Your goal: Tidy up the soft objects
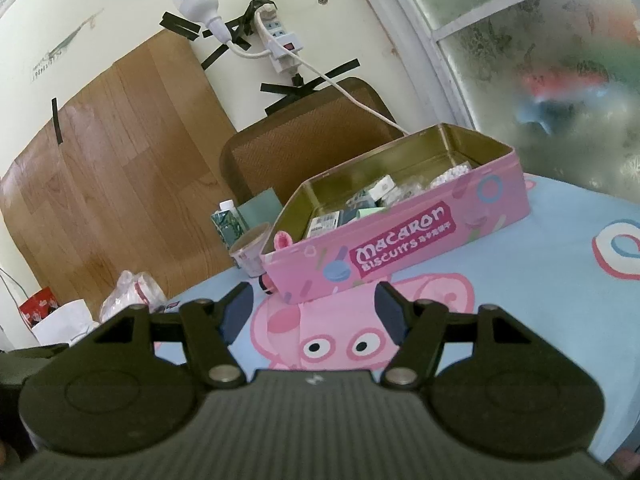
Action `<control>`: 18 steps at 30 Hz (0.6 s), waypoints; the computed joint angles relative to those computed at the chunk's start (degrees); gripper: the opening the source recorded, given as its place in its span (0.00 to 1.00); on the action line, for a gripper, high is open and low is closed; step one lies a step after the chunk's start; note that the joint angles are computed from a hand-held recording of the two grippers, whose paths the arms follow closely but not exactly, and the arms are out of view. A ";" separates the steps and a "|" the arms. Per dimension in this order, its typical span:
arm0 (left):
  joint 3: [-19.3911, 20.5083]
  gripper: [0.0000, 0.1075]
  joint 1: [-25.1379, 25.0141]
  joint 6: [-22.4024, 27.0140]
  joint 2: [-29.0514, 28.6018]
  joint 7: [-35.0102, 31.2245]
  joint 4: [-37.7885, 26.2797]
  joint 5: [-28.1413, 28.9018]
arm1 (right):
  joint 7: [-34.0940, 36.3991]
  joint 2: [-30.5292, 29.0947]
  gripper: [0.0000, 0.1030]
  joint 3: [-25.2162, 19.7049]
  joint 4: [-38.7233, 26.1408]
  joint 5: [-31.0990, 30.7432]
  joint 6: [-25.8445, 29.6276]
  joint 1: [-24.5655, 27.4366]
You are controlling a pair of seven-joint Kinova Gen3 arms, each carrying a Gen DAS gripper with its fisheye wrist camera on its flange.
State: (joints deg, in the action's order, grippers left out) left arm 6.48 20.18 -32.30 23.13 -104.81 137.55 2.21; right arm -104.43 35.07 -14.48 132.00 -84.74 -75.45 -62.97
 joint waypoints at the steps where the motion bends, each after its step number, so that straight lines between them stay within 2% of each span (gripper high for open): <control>1: 0.03 0.96 -0.12 0.00 0.05 0.05 0.01 -0.17 | 0.07 0.06 0.67 -0.02 -0.17 -0.09 0.04 0.00; 8: 0.21 0.96 -0.70 1.04 0.10 0.38 -0.17 -1.06 | 0.27 0.14 0.67 -0.05 -0.31 -0.07 0.03 0.04; 18: 0.39 0.96 -1.22 5.01 -0.01 1.26 -1.39 -1.89 | 0.15 0.07 0.67 -0.15 -0.34 -0.09 0.25 0.13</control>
